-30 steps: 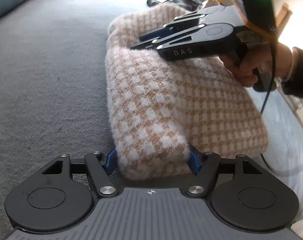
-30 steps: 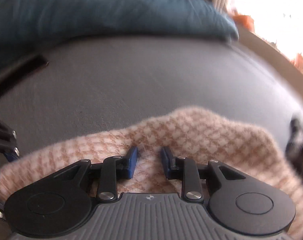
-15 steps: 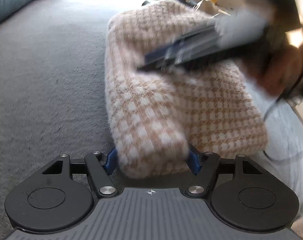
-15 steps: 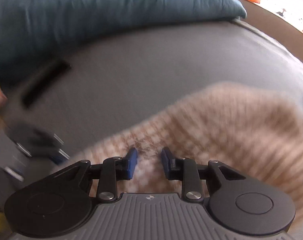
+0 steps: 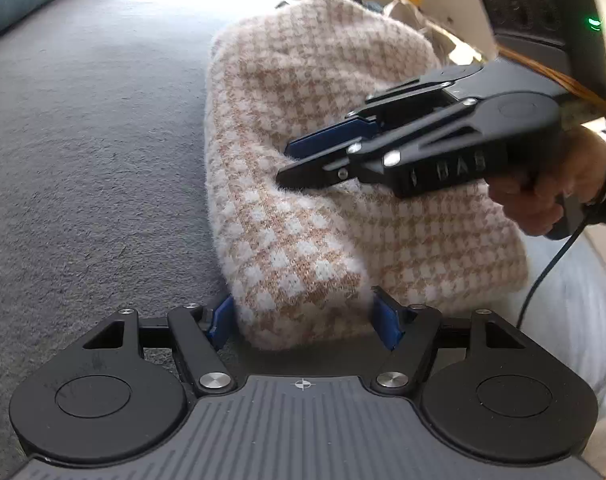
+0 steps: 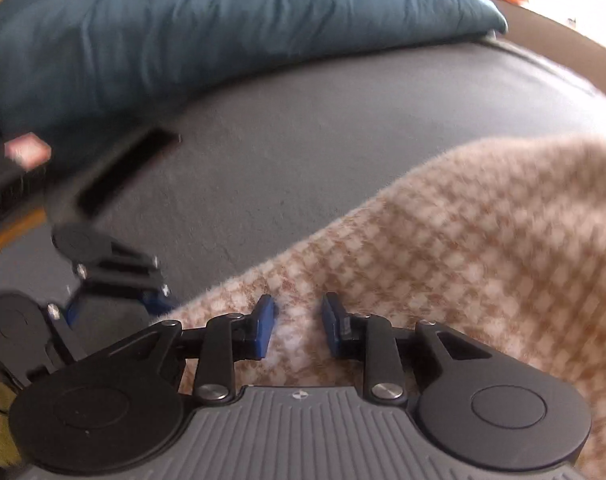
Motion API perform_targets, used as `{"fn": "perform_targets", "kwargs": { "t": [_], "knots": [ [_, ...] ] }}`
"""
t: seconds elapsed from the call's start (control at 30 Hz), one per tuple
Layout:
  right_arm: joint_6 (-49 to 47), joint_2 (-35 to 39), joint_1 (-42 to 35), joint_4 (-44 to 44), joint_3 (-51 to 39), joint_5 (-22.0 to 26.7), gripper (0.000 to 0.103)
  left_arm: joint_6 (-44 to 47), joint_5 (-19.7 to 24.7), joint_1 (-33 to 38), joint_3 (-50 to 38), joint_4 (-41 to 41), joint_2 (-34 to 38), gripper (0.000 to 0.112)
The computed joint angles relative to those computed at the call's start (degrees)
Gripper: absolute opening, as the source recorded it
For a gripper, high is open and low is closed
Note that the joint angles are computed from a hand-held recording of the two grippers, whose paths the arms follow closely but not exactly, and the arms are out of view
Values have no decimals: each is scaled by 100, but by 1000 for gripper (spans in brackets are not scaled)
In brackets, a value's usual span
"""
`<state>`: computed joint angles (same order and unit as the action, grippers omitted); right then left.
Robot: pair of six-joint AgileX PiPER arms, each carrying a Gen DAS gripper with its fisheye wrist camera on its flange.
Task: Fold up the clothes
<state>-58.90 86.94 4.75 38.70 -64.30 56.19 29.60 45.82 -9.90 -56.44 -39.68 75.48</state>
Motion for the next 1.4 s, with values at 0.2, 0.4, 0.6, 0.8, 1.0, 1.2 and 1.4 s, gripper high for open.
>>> {"fn": "perform_targets", "kwargs": {
  "t": [0.2, 0.4, 0.6, 0.8, 1.0, 1.2, 1.4],
  "knots": [
    [646, -540, 345, -713, -288, 140, 28, 205, 578, 334, -31, 191, -441, 66],
    [142, -927, 283, -325, 411, 173, 27, -211, 538, 265, -83, 930, -760, 66],
    [71, -1220, 528, -361, 1057, -578, 26, -272, 68, -399, -163, 995, -534, 66],
    [555, -2076, -138, -423, 985, -126, 27, -293, 316, -160, -558, 845, -346, 67],
    [811, -2284, -1116, -772, 640, -27, 27, -141, -65, -373, -1751, 700, 589, 66],
    [529, -2219, -1287, -629, 648, -577, 27, -22, -876, -1301, -3745, 492, 2317, 54],
    [-44, -2155, -1441, -754, 1094, -920, 24, -1187, -418, -2239, -6033, 2529, 4109, 31]
  ]
}}
